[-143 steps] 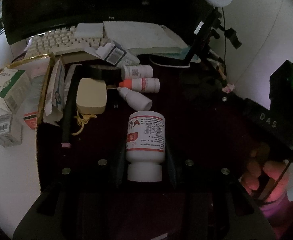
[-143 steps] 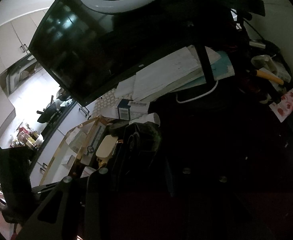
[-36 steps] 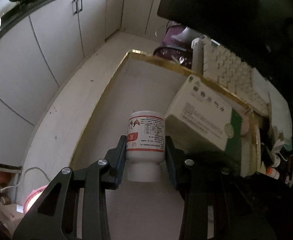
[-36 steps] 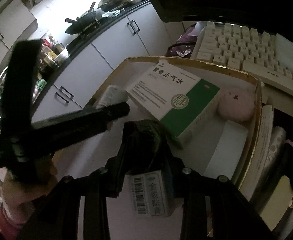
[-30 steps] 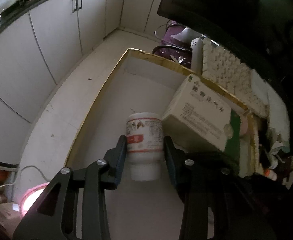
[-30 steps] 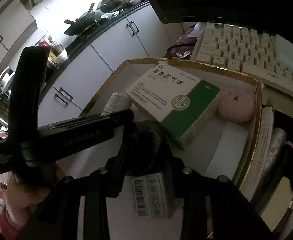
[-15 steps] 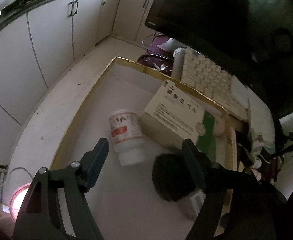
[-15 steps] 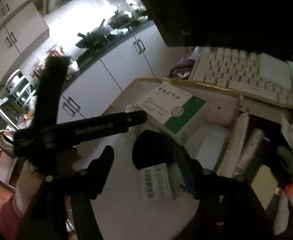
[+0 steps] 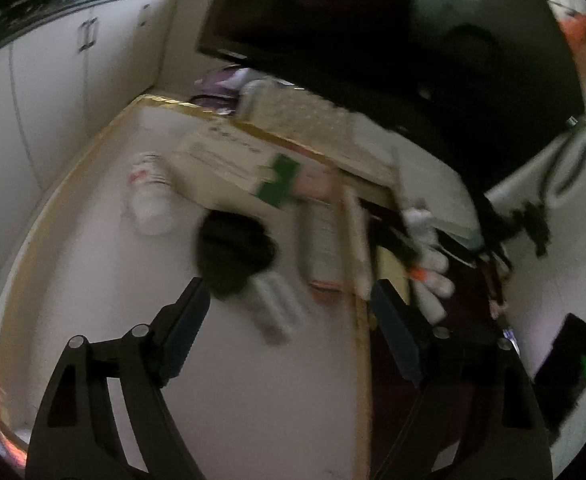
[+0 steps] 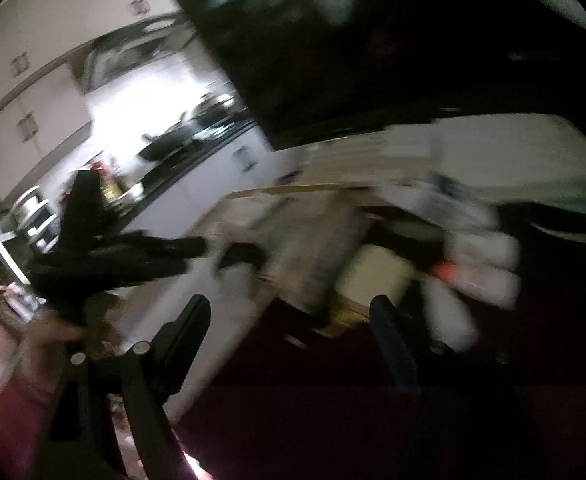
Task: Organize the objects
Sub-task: 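Move the left tool back to the desk while the right tool grasps the small white dropper bottle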
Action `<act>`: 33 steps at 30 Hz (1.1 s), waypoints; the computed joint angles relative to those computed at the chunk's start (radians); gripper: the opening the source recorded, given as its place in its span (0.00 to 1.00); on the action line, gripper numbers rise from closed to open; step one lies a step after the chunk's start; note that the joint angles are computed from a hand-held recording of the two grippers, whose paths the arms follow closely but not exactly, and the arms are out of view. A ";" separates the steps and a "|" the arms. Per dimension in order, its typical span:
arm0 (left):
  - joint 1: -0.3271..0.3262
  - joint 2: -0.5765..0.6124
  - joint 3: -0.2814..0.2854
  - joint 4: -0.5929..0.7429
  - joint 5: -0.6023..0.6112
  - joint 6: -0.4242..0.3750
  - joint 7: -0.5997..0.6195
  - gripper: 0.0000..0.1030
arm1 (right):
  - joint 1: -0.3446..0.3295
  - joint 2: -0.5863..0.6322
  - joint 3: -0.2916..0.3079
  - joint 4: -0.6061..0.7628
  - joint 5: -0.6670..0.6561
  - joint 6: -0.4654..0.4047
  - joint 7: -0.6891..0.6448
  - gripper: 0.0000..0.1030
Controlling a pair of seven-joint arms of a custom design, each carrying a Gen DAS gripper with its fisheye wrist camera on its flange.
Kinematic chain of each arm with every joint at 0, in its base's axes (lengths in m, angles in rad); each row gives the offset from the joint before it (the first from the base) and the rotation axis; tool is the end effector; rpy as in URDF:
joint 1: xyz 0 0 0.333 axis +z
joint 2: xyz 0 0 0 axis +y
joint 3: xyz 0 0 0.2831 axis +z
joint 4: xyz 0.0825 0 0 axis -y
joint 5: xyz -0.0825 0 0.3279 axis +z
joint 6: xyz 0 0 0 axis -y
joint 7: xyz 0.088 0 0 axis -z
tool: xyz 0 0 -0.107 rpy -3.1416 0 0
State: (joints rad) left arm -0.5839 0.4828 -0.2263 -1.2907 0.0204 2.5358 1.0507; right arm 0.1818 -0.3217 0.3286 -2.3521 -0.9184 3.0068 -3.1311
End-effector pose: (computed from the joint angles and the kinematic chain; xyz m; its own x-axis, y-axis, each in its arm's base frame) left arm 0.4951 -0.4631 0.5496 -0.3423 -0.8410 0.4190 -0.8252 0.0558 -0.5621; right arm 0.3570 0.2815 0.5293 0.0411 -0.9163 -0.3984 -0.5733 0.3050 -0.7605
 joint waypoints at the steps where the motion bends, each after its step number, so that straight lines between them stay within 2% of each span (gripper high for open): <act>1: -0.003 -0.008 -0.010 -0.013 -0.005 0.015 0.010 0.81 | -0.034 -0.048 0.026 -0.042 -0.042 -0.005 0.068 0.80; 4: -0.026 -0.003 -0.037 -0.001 -0.012 0.032 0.055 0.81 | -0.103 -0.151 0.070 -0.129 -0.109 -0.005 0.187 0.80; 7: -0.067 0.031 -0.052 0.062 -0.001 0.007 0.111 0.81 | -0.121 -0.219 0.074 -0.181 -0.108 -0.024 0.222 0.80; 10: -0.081 0.069 -0.097 0.102 -0.057 -0.004 0.199 0.81 | -0.147 -0.260 0.072 -0.214 -0.095 -0.012 0.237 0.80; 11: -0.090 0.083 -0.099 0.120 -0.065 -0.021 0.220 0.81 | -0.157 -0.270 0.078 -0.218 -0.090 -0.013 0.241 0.80; 15: -0.152 0.150 -0.046 0.223 -0.025 -0.121 0.205 0.81 | -0.164 -0.279 0.074 -0.229 -0.054 -0.027 0.203 0.80; 21: -0.167 0.208 -0.041 0.309 -0.042 -0.160 0.202 0.81 | -0.014 -0.200 -0.032 -0.182 0.122 -0.199 -0.054 0.80; 25: -0.193 0.244 -0.019 0.387 -0.018 -0.220 0.199 0.81 | 0.063 -0.138 -0.110 -0.144 0.227 -0.239 -0.240 0.80; 28: -0.194 0.251 -0.017 0.406 -0.014 -0.242 0.204 0.81 | 0.123 -0.090 -0.173 -0.124 0.324 -0.205 -0.402 0.79; 33: -0.150 0.214 -0.054 0.338 -0.084 -0.221 0.223 0.81 | 0.144 -0.019 -0.178 -0.057 0.413 -0.251 -0.570 0.78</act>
